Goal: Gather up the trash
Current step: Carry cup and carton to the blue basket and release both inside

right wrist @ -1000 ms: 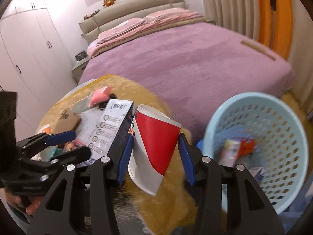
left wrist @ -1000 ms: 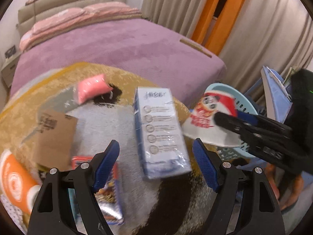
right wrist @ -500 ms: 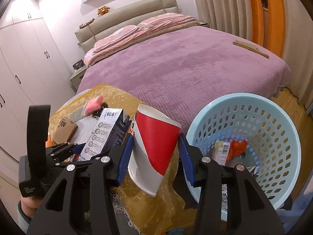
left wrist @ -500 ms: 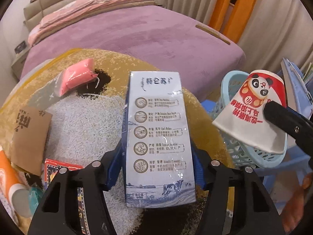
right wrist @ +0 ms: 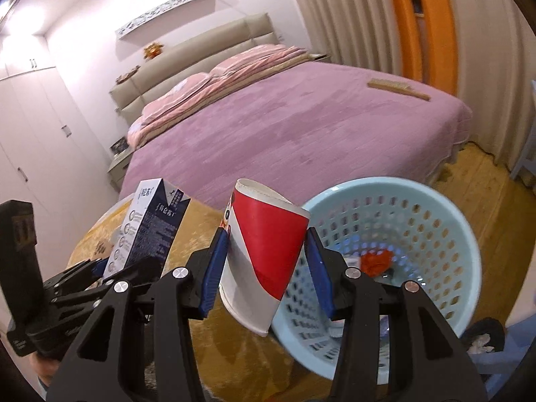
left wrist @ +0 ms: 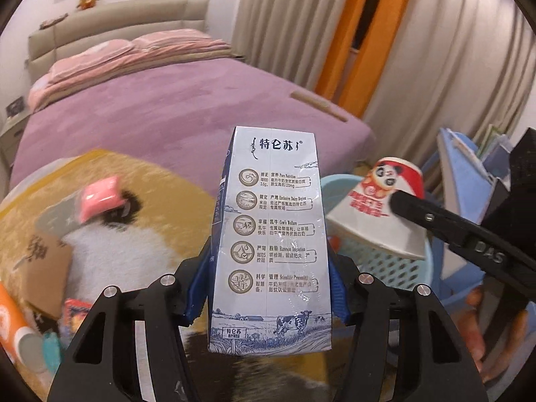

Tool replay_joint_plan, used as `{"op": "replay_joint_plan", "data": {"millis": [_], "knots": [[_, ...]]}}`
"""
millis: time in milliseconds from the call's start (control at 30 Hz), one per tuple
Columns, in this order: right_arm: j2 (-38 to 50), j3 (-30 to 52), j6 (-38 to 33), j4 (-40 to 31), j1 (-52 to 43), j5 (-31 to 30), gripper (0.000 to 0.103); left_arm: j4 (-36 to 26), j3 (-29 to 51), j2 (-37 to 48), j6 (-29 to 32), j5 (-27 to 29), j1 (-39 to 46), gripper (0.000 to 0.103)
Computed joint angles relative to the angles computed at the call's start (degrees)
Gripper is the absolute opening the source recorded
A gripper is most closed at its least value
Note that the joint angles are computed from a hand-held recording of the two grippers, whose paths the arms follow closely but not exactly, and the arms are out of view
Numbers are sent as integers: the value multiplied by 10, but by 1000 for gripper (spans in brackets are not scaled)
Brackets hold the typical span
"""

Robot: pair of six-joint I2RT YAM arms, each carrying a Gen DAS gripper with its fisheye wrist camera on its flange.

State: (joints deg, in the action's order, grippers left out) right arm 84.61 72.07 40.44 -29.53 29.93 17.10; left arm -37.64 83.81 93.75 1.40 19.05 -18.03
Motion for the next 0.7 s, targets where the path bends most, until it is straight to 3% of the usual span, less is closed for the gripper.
{"op": "replay_joint_plan", "data": {"millis": [100, 267, 700], "knots": [[-11, -12, 4, -8, -11, 8, 44, 12, 5, 17, -17, 42, -18, 56], [-17, -29, 17, -32, -32, 17, 44, 18, 16, 41, -36, 50, -53, 56], [11, -84, 63, -51, -116, -14, 46, 18, 83, 131, -45, 13, -127, 57]]}}
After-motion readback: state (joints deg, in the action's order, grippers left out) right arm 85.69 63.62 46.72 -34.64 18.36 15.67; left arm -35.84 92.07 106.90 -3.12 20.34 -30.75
